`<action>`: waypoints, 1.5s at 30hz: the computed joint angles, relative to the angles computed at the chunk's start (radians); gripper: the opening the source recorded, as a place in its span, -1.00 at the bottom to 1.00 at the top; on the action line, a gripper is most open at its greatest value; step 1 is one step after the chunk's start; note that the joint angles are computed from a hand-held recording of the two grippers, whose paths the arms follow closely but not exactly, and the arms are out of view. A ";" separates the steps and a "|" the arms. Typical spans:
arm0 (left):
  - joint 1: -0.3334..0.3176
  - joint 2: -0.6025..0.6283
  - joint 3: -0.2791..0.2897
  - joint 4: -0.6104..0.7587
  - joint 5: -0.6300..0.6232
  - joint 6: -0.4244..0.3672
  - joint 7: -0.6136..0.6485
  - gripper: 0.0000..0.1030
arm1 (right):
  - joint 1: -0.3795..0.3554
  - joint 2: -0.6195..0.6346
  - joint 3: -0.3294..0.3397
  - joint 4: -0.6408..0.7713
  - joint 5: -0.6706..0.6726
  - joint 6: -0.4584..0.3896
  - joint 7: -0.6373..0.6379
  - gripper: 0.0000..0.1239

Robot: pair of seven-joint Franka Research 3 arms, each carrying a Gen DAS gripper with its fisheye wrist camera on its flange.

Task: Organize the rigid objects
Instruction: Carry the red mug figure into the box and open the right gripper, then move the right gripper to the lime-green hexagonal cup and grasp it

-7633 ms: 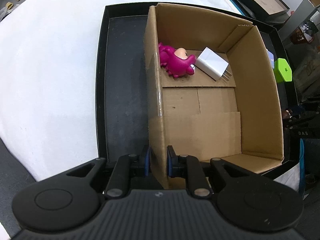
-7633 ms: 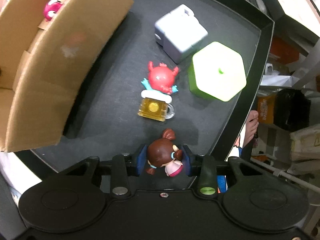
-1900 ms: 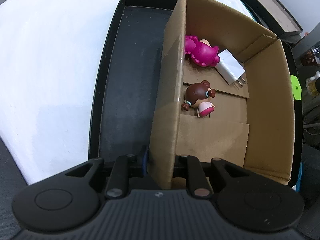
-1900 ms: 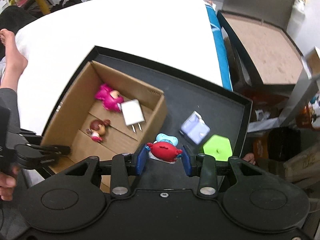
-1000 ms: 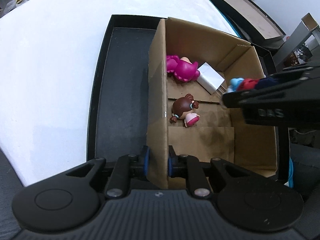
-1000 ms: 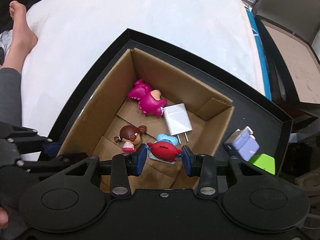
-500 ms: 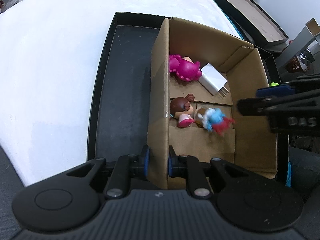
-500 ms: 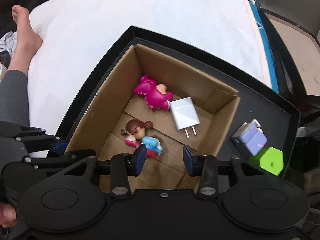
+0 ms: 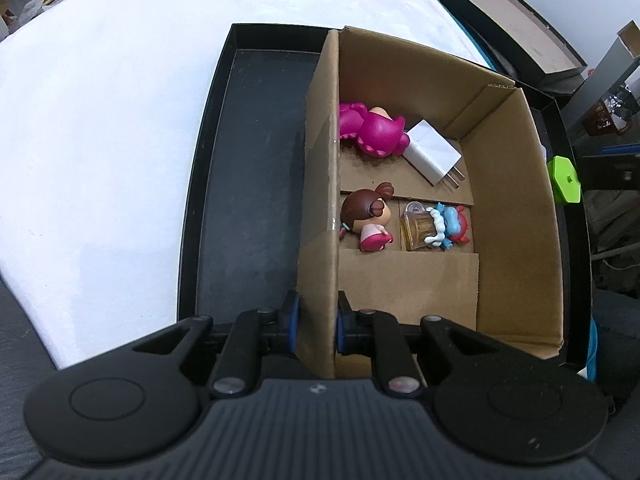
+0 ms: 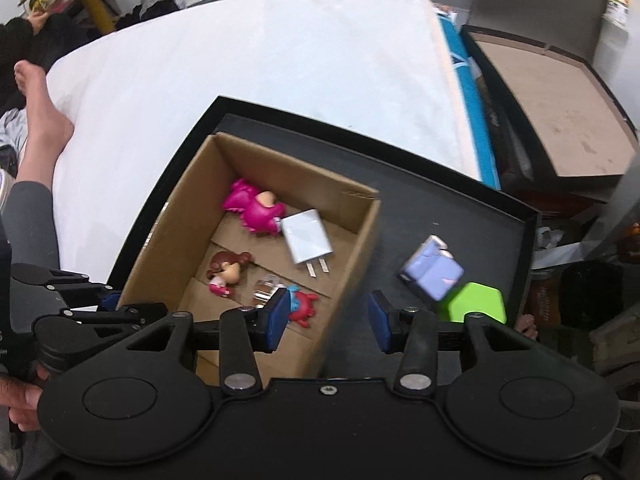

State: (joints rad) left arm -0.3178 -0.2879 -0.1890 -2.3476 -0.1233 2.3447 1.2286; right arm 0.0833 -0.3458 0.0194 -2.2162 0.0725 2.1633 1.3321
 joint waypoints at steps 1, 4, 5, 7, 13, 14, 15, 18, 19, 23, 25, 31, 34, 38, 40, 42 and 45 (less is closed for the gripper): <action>0.001 0.001 -0.002 0.002 0.005 -0.001 -0.001 -0.68 | -0.004 -0.007 -0.005 -0.004 -0.002 0.001 -0.002 -0.26; 0.003 0.003 -0.007 0.006 0.023 -0.005 -0.007 -0.68 | -0.024 -0.020 -0.017 -0.011 -0.010 -0.001 0.001 -0.25; 0.004 0.005 -0.007 0.008 0.024 -0.008 -0.010 -0.68 | -0.030 -0.024 -0.019 -0.014 -0.014 0.000 0.003 -0.25; 0.005 0.006 -0.009 0.011 0.032 -0.012 -0.015 -0.68 | -0.043 -0.031 -0.025 -0.022 -0.020 0.002 0.002 -0.25; 0.004 0.008 -0.007 0.013 0.029 -0.016 -0.012 -0.68 | -0.079 -0.036 -0.032 -0.039 -0.045 0.023 0.009 -0.14; 0.003 0.008 -0.006 0.013 0.029 -0.017 -0.010 -0.68 | -0.084 -0.032 -0.033 -0.041 -0.051 0.027 0.013 -0.14; 0.003 0.008 -0.007 0.013 0.029 -0.017 -0.010 -0.69 | -0.088 -0.027 -0.033 -0.041 -0.055 0.029 0.014 -0.14; 0.002 0.007 -0.004 0.013 0.021 -0.016 -0.004 -0.71 | -0.096 -0.013 -0.033 -0.043 -0.075 0.035 0.011 -0.04; 0.002 0.008 -0.006 0.013 0.022 -0.016 -0.007 -0.71 | -0.098 -0.007 -0.033 -0.042 -0.084 0.037 0.007 0.02; 0.001 0.009 -0.007 0.012 0.023 -0.018 -0.008 -0.71 | -0.099 0.007 -0.033 -0.057 -0.121 0.076 -0.040 0.08; 0.000 0.010 -0.010 0.013 0.024 -0.023 -0.009 -0.71 | -0.102 0.023 -0.035 -0.052 -0.131 0.081 -0.053 0.08; -0.001 0.014 -0.005 0.013 0.011 -0.027 0.004 -0.71 | -0.105 0.076 -0.038 -0.036 -0.173 0.085 -0.100 0.08; 0.001 0.018 -0.004 0.013 0.004 -0.027 0.001 -0.71 | -0.102 0.107 -0.041 -0.028 -0.186 0.085 -0.121 0.08; 0.003 0.019 -0.005 0.016 0.000 -0.033 -0.004 -0.71 | -0.097 0.143 -0.045 -0.022 -0.200 0.096 -0.148 0.07; 0.003 0.021 -0.005 0.018 0.001 -0.033 -0.001 -0.71 | -0.097 0.163 -0.046 -0.014 -0.209 0.095 -0.144 0.08; 0.004 0.023 -0.005 0.020 0.000 -0.036 -0.001 -0.71 | -0.095 0.180 -0.049 -0.006 -0.211 0.092 -0.148 0.08; 0.006 0.026 -0.004 0.024 0.001 -0.038 0.003 -0.71 | -0.094 0.187 -0.054 -0.013 -0.211 0.098 -0.149 -0.17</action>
